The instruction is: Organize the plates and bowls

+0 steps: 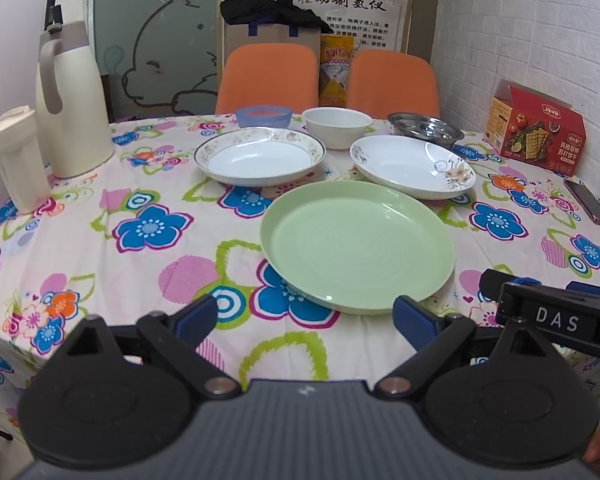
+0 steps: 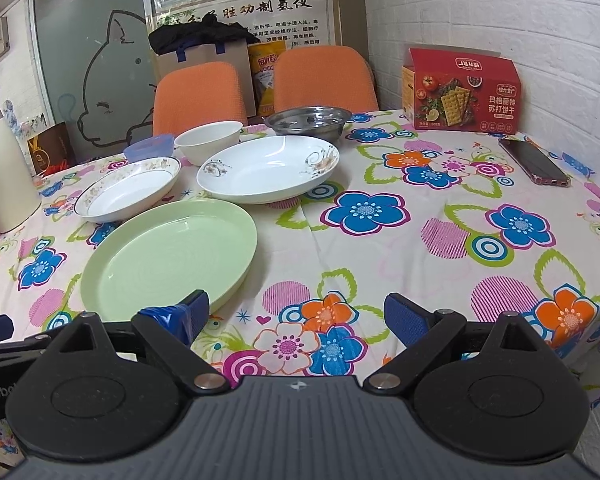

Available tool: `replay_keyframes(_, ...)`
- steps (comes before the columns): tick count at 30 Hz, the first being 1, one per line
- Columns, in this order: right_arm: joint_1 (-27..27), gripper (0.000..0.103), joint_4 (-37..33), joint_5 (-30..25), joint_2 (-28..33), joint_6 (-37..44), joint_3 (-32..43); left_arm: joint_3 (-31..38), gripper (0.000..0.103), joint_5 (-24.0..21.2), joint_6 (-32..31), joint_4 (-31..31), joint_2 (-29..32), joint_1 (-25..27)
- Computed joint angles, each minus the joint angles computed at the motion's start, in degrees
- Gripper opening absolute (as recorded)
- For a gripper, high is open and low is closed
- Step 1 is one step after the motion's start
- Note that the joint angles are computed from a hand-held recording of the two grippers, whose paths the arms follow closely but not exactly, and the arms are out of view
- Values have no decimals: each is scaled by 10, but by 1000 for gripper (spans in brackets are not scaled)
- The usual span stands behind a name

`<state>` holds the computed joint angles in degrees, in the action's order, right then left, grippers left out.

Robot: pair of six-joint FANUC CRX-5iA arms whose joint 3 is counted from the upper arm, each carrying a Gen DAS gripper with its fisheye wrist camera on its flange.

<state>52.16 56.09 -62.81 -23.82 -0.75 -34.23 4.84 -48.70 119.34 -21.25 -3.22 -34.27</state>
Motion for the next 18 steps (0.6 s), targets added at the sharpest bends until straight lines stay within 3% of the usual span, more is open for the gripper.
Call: replay_keyframes(18, 0, 82, -1, 3, 1, 2, 1, -3, 94, 4, -6, 7, -3, 2)
